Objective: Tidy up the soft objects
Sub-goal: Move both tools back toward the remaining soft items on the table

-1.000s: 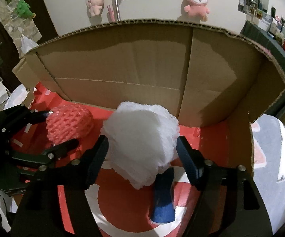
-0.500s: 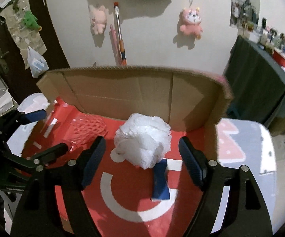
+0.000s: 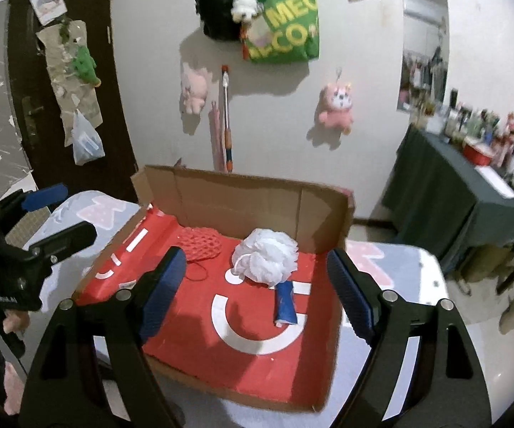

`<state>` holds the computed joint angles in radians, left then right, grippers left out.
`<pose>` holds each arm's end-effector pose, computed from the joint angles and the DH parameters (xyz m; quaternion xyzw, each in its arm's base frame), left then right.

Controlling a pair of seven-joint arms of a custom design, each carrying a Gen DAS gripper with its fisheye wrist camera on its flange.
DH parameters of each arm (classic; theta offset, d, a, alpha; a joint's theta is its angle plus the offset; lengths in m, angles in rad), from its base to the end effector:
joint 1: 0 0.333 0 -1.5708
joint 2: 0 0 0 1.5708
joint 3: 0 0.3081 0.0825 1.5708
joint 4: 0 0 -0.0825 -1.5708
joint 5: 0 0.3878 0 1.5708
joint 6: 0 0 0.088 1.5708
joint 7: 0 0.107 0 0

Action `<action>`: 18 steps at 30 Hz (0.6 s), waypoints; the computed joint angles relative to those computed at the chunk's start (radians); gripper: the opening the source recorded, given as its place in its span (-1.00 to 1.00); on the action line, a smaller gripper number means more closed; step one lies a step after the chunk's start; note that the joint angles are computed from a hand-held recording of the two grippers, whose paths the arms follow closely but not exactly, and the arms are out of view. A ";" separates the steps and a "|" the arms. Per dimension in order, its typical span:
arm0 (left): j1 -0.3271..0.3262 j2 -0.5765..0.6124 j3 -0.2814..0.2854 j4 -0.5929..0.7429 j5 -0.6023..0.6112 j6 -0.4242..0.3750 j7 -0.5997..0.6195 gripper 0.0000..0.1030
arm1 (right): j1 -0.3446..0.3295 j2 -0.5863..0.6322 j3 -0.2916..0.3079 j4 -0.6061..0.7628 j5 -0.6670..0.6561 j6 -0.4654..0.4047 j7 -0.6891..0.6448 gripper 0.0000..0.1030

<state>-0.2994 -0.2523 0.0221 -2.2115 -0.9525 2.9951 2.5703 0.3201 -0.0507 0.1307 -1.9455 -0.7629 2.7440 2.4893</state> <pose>0.5151 -0.0851 0.5744 -0.4710 0.7102 -0.4404 0.2827 0.5236 0.2857 0.5841 -0.6596 0.5862 -0.3125 0.3517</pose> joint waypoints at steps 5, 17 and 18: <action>-0.082 -0.118 0.042 -0.109 -0.087 0.073 0.088 1.00 | -0.027 -0.123 0.054 -0.105 -0.188 0.003 0.189 0.69; -0.615 -0.479 0.352 -0.411 -0.086 0.487 0.224 1.00 | -0.121 -0.399 0.229 -0.350 -0.451 0.014 0.547 0.75; -0.618 -0.499 0.348 -0.436 -0.073 0.500 0.209 1.00 | -0.128 -0.421 0.244 -0.368 -0.472 0.016 0.579 0.75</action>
